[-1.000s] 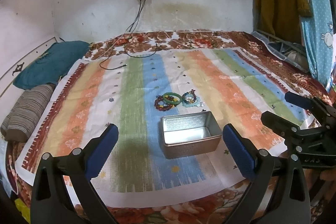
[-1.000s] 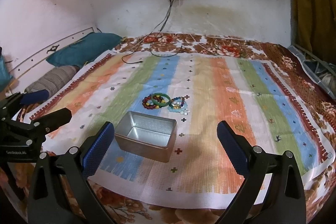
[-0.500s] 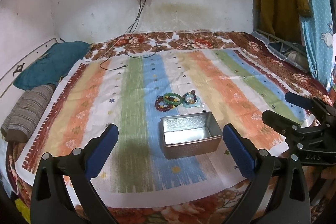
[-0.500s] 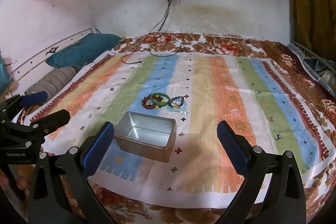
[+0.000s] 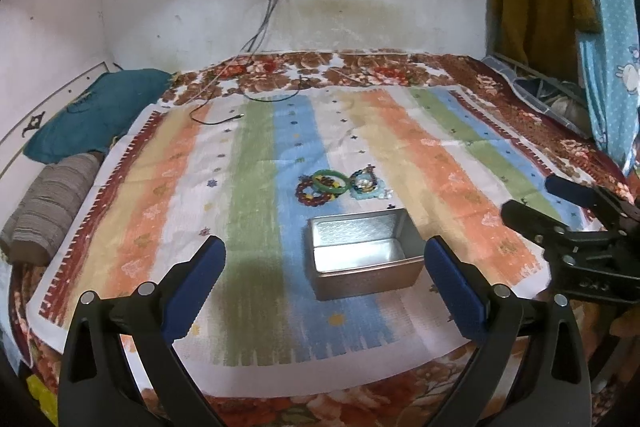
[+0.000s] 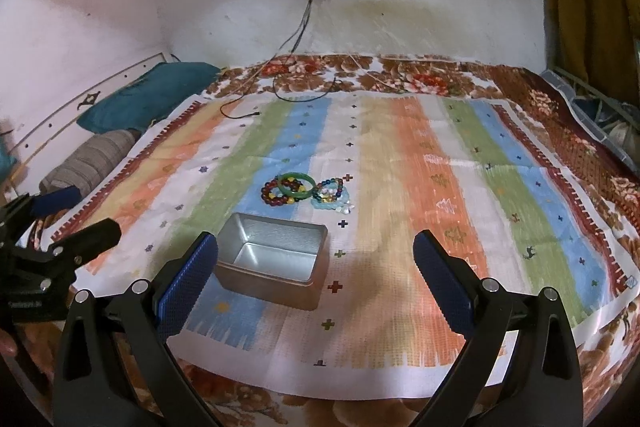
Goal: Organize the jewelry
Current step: 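Move both tools past the tin toward the bracelet cluster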
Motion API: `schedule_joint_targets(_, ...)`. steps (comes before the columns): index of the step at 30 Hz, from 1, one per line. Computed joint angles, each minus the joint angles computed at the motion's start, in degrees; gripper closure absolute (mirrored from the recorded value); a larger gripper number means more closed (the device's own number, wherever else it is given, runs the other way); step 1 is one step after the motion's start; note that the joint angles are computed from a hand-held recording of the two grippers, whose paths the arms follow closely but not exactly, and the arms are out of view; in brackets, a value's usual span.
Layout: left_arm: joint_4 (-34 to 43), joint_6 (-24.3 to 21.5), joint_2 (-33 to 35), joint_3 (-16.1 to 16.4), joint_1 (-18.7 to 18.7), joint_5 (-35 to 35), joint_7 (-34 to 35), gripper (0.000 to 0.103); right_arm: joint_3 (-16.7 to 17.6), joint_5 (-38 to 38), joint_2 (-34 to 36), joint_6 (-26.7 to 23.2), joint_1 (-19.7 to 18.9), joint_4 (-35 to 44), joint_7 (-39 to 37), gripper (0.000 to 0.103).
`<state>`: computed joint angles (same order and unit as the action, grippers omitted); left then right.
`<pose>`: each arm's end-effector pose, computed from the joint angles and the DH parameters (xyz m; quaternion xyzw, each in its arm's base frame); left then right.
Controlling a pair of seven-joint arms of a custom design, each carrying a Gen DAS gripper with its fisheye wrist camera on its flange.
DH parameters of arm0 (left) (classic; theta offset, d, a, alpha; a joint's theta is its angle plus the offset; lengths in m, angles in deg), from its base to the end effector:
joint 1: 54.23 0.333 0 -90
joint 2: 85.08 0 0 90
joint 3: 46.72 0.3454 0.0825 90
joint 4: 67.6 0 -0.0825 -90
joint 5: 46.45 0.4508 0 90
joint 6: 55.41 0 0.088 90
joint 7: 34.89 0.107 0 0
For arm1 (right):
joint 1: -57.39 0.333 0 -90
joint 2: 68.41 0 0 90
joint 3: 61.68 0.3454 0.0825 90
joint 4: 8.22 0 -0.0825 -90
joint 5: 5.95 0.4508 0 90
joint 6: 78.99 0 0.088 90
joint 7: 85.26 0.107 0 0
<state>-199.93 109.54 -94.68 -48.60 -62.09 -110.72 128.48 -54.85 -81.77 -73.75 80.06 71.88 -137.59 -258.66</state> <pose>0.5676 -0.0456 0.4659 -0.4756 0.7635 -0.3732 0.2270 0.5290 0.2531 0.4352 -0.5745 0.6825 -0.3183 0.3206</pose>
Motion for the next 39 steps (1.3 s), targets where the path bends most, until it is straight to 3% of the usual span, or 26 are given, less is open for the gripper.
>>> schedule_joint_targets(3,0.89,0.36,1.02,-0.38,0.31,1.15,-1.36,0.005,-0.33,1.80,0.78,-0.07,-0.07,0.70,-1.28,0.004)
schedule_joint_targets(8,3.85,0.26,4.21,-1.55,2.69,10.70,-13.47,0.006,-0.93,3.23,1.26,-0.01,-0.45,1.36,-1.81,0.004)
schedule_joint_targets(10,5.09,0.01,5.12,-1.67,3.13,11.53,-14.83,0.005,-1.13,4.37,1.47,-0.10,-0.55,1.59,-3.02,0.004)
schedule_joint_targets(13,7.01,-1.59,7.21,-2.69,4.74,21.30,-23.60,0.005,-1.57,7.30,2.35,-0.14,-0.68,2.36,-6.08,0.004)
schedule_joint_targets(16,9.96,-4.38,9.57,-3.40,5.75,26.49,-29.18,0.005,-2.28,10.90,3.96,0.51,-0.88,3.94,-9.10,0.004)
schedule_joint_targets(20,11.33,-2.90,11.66,-4.41,6.51,37.16,-38.13,0.005,-3.25,13.74,5.39,1.23,-0.88,5.67,-11.91,0.004)
schedule_joint_targets(23,13.39,-4.84,13.11,-4.83,7.30,38.91,-40.85,0.005,-3.81,15.77,5.84,2.06,-0.85,6.01,-13.24,0.004)
schedule_joint_targets(28,15.29,-3.10,15.14,-5.51,7.45,44.93,-45.67,0.005,-4.48,20.49,7.74,1.81,-0.39,8.00,-18.22,0.004)
schedule_joint_targets(32,17.98,-5.06,17.13,-6.47,7.90,45.72,-45.59,0.005,-5.21,21.97,9.25,0.63,0.32,9.80,-20.18,0.004)
schedule_joint_targets(37,20.77,-6.23,19.41,-6.40,7.74,49.69,-50.28,0.005,-6.18,25.40,10.99,0.23,0.85,11.59,-23.55,0.004)
schedule_joint_targets(39,21.78,-6.88,20.37,-5.39,6.79,54.26,-54.65,0.005,-6.38,27.93,11.78,0.49,0.86,12.28,-26.08,0.004)
